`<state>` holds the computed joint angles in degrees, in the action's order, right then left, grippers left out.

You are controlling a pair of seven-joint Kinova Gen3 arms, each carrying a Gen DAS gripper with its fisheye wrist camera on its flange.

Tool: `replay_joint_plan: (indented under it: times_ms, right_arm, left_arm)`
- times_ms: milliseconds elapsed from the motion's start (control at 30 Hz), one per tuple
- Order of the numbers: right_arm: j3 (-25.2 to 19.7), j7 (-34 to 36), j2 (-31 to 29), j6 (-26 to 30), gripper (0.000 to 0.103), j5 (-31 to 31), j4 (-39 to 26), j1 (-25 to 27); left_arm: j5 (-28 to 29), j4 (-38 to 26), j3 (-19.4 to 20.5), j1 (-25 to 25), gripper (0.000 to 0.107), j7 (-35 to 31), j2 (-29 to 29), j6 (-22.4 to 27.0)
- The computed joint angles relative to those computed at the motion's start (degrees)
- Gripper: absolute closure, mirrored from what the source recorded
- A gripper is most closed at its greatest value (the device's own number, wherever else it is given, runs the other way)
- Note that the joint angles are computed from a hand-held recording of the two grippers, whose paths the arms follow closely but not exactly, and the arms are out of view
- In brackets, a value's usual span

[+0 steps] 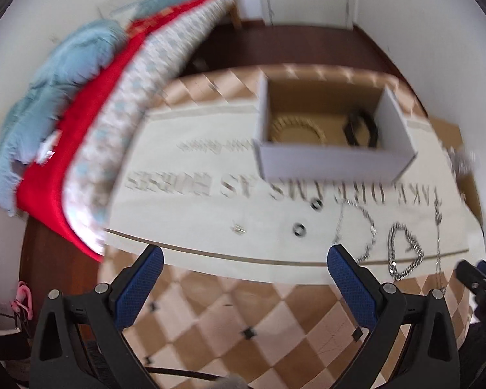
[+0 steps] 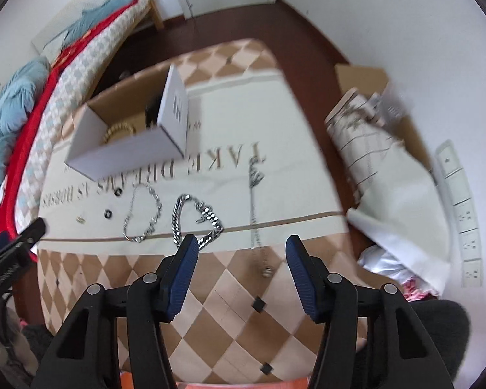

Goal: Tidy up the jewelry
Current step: 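Lift both grippers out of the box back over the jewelry, then grasp the thick silver chain bracelet with the right gripper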

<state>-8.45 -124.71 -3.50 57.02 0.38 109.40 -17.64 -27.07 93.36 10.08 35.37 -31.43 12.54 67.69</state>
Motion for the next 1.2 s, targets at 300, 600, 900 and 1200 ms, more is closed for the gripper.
replay_joint_plan:
  times_ms: [300, 600, 900, 1200]
  right_arm:
    - [-0.12, -1.21, 10.01, -3.50, 0.044, 0.92, -0.57, -2.91]
    - [0.88, -2.37, 10.29, -2.60, 0.096, 3.99, -0.63, -4.52]
    - [1.49, -0.24, 10.02, -2.29, 0.096, 1.72, -0.57, -2.54]
    - [1.48, 1.05, 9.50, -2.88, 0.096, 0.20, 0.29, -1.87]
  left_arm:
    - [12.51, -3.80, -0.91, -3.73, 0.042, -12.24, 8.94, -3.34]
    - [14.14, -5.10, -2.14, -1.69, 0.043, -14.50, 10.30, -4.01]
    - [15.50, -5.53, -1.46, -1.04, 0.106, -17.05, 9.78, -5.93]
    - [15.71, -3.50, -1.69, -0.92, 0.107, -16.91, 8.08, -6.62]
